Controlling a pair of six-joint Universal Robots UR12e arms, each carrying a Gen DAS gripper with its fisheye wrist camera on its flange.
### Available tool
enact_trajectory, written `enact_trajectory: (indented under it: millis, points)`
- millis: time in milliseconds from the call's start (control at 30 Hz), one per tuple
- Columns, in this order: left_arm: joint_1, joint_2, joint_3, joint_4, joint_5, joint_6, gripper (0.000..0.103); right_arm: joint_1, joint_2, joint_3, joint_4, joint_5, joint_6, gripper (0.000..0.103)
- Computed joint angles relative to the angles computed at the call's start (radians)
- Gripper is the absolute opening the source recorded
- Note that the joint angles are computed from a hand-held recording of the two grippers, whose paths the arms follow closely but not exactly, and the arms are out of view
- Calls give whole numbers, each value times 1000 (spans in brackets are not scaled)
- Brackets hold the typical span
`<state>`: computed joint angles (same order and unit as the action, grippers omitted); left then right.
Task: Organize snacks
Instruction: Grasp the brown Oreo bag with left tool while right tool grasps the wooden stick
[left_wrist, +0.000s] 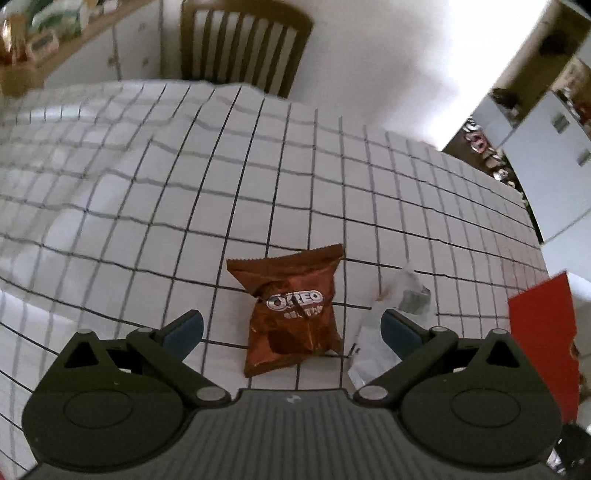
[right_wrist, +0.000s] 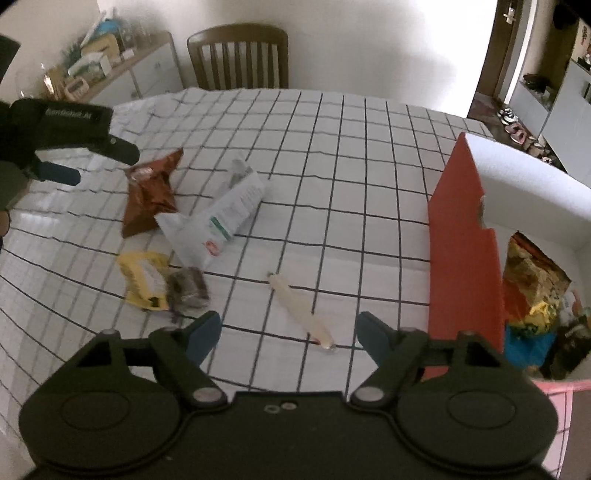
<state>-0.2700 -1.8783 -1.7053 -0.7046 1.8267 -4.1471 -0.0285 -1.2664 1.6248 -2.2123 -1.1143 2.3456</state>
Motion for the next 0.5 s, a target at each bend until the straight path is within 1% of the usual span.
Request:
enact_trajectory:
  millis: [67, 133, 233, 400, 500]
  points:
    - [8, -11, 5, -9, -10, -30, 103, 9, 14, -11, 1, -19, -3, 73]
    - [16, -22, 7, -9, -29, -51, 103, 17, 27, -20, 1, -34, -9, 65]
    - [21, -37, 15, -17, -42, -64, 103, 26, 43, -33, 16, -44, -20, 56]
    - [24, -54, 26, -39, -44, -99, 102, 36, 57, -43, 35, -56, -46, 49]
    - [24, -54, 17, -25, -45, -123, 102, 40, 60, -43, 33, -63, -62, 42]
